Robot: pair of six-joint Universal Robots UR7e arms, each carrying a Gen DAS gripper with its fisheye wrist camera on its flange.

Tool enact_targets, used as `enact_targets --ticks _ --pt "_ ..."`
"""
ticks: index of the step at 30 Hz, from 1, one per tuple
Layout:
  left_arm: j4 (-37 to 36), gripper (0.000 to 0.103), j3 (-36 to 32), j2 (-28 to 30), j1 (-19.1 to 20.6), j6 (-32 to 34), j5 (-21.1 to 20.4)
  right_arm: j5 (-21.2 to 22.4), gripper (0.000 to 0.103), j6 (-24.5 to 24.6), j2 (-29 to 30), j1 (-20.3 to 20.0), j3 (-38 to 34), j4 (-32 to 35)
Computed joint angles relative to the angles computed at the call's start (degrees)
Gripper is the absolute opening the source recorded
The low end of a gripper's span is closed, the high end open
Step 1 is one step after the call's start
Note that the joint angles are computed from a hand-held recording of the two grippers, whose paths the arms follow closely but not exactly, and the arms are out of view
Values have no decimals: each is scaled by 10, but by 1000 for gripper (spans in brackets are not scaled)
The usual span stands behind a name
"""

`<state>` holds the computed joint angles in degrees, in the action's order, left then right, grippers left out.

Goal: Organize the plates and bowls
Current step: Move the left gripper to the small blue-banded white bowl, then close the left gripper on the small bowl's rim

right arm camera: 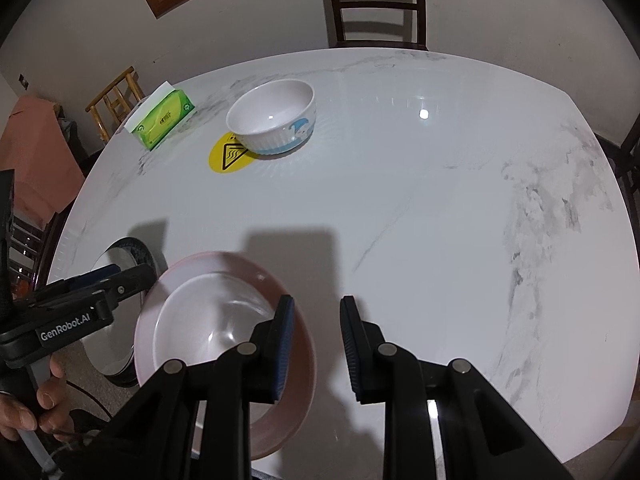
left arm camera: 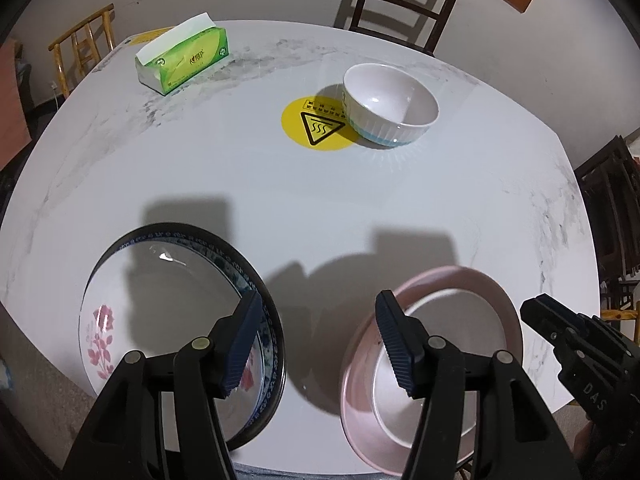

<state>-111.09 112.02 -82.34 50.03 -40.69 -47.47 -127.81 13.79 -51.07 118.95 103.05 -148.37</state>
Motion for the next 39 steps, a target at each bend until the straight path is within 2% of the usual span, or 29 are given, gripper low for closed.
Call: enact_targets --ticks 13,25,29,39 --pt "0 56 -37 37 31 5 17 0 24 -49 30 -32 -53 16" --pt "-34 56 -103 87 73 40 31 57 24 -94 71 -67 -142 55" --pt "-45 56 -135 109 88 53 18 77 24 -104 88 -75 -177 56" --pt "-86 56 -207 168 109 94 -10 92 24 -111 145 -88 -276 65"
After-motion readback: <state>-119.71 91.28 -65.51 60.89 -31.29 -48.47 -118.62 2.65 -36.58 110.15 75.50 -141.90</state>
